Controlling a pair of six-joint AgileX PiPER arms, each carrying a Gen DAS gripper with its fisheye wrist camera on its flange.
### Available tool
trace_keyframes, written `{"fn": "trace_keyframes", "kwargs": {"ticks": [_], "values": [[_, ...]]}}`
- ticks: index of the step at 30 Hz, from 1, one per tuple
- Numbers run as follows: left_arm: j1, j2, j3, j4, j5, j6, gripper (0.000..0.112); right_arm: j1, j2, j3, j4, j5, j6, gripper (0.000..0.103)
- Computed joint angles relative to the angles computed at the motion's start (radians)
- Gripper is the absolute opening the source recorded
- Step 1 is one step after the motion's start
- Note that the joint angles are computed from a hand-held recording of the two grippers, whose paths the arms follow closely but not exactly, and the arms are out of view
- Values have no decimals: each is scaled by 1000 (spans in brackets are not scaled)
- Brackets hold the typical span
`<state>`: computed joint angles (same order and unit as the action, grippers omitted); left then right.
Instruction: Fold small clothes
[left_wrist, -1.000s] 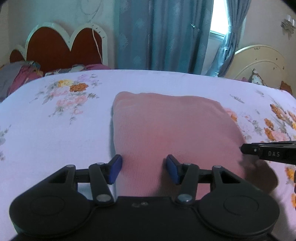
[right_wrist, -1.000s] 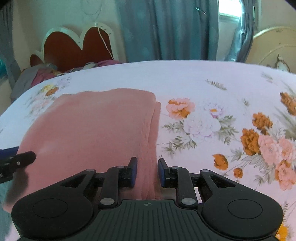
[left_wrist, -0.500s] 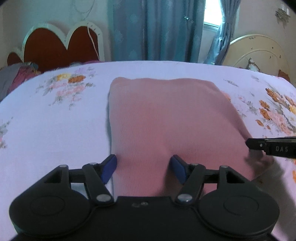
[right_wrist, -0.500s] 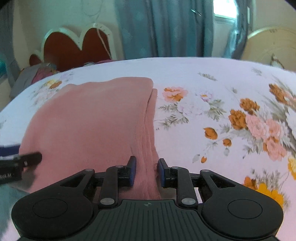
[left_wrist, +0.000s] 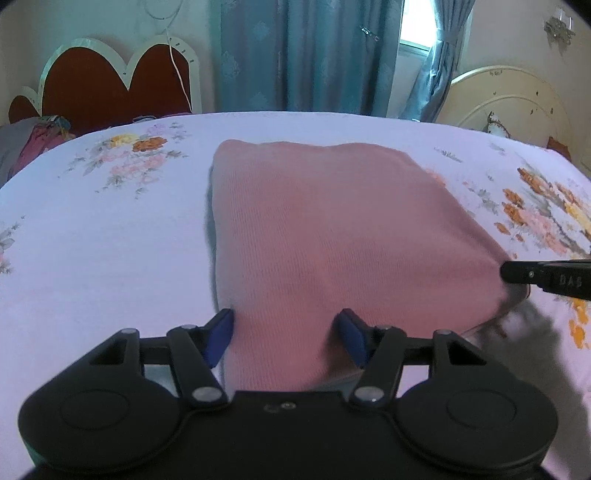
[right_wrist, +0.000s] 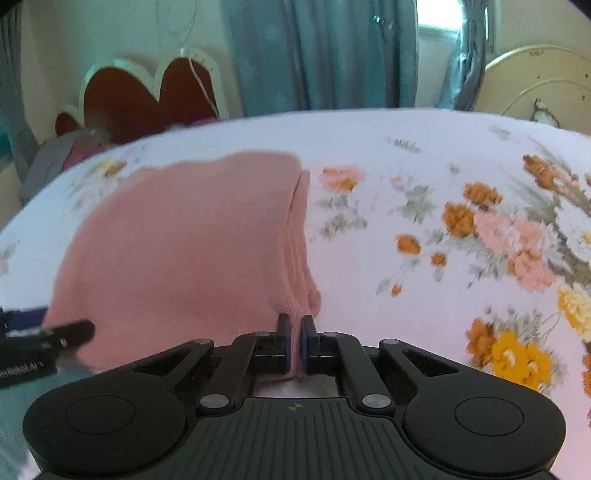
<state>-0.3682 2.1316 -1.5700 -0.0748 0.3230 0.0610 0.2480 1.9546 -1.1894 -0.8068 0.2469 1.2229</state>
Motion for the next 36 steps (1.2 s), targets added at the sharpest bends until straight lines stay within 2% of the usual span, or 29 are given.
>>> {"fn": "trace_keyframes", "kwargs": {"ticks": [4, 9, 16, 17, 21, 24, 27, 31, 32, 34, 36], "values": [[1, 17, -6, 3, 4, -5, 67, 0, 36, -6, -19, 0, 42, 4], [10, 31, -59, -7, 77, -24, 72, -13, 32, -22, 143, 10, -133, 4], [-13, 61, -135, 146, 173, -208, 101, -6, 40, -9, 42, -3, -35, 5], [-19, 64, -145, 177, 191, -244, 103, -6, 38, -8, 49, -3, -41, 5], [-34, 71, -180, 242, 263, -349, 103, -1, 39, -27, 98, 20, -106, 6], [-52, 75, -212, 303, 328, -435, 103, 12, 37, -35, 89, 48, -107, 14], [-82, 54, -208, 400, 376, -513, 103, 10, 7, -13, 117, 40, -126, 18], [-119, -16, -158, 458, 432, -538, 103, 24, -113, 97, 2, 1, 12, 19], [-129, -45, -132, 467, 437, -551, 103, 31, -151, 130, -4, -10, 12, 19], [-148, -139, -14, 529, 376, -634, 103, 52, -227, 192, -62, -19, 63, 20], [-179, -239, 91, 607, 351, -736, 103, 77, -307, 254, -91, -13, 84, 20]]}}
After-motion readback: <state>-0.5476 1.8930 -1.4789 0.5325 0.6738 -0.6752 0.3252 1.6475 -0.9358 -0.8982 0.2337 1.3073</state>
